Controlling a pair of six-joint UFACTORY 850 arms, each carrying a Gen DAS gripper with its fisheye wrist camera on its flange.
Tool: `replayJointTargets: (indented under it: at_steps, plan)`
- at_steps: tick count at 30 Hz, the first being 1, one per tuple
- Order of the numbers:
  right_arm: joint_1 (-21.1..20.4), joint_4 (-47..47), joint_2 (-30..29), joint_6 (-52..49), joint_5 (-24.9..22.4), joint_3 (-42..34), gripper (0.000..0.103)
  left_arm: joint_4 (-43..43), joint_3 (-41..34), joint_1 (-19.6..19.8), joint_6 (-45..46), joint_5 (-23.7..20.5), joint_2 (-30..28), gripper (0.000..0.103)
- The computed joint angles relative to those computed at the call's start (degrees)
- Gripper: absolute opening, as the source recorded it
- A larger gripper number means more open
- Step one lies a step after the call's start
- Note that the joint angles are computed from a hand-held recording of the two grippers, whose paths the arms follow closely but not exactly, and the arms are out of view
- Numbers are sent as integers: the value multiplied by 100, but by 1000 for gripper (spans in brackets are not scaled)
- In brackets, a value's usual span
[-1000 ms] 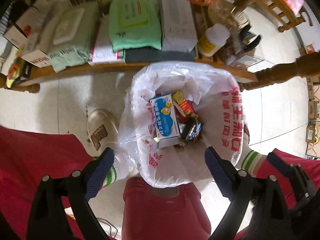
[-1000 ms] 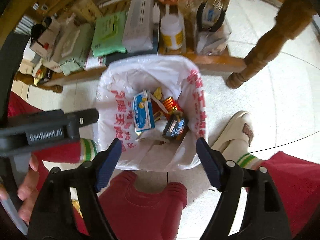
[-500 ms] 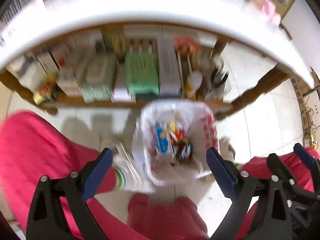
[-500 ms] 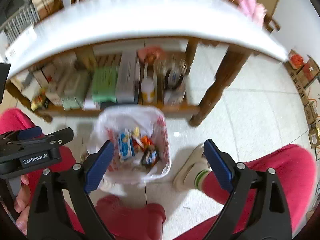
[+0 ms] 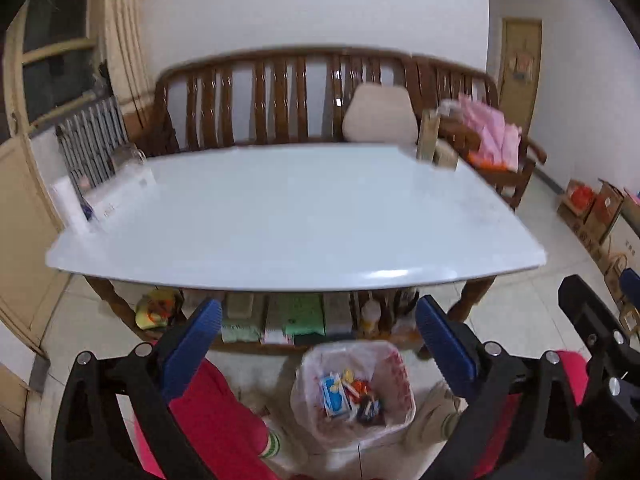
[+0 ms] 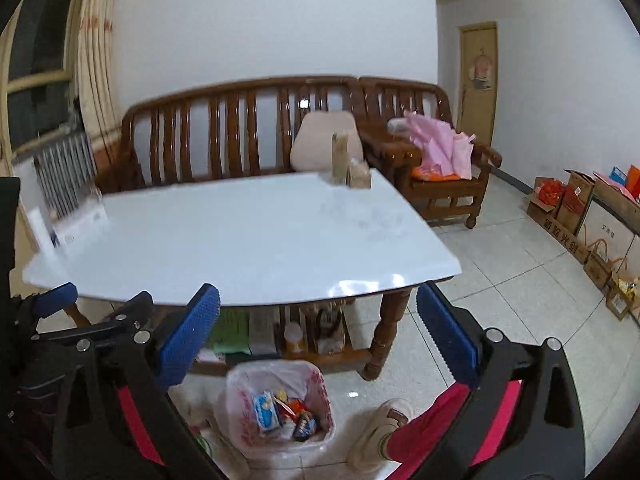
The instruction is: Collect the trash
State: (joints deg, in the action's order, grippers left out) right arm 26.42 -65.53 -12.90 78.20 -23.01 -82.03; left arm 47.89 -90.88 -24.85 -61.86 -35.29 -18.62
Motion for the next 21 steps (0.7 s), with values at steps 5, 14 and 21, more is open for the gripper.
replayJointTargets:
  at_steps: [5, 14, 21]
  plan:
    - [217, -1174, 396, 1073, -485, 315, 96, 998, 123, -284, -834, -451, 265, 95]
    - [586, -2537, 836, 2072, -1282, 710, 96, 1437, 491, -365, -1438, -341, 763, 95]
    - [549, -2360, 899, 1981, -1078, 694, 96, 1224, 516, -311, -1279, -189, 834, 95]
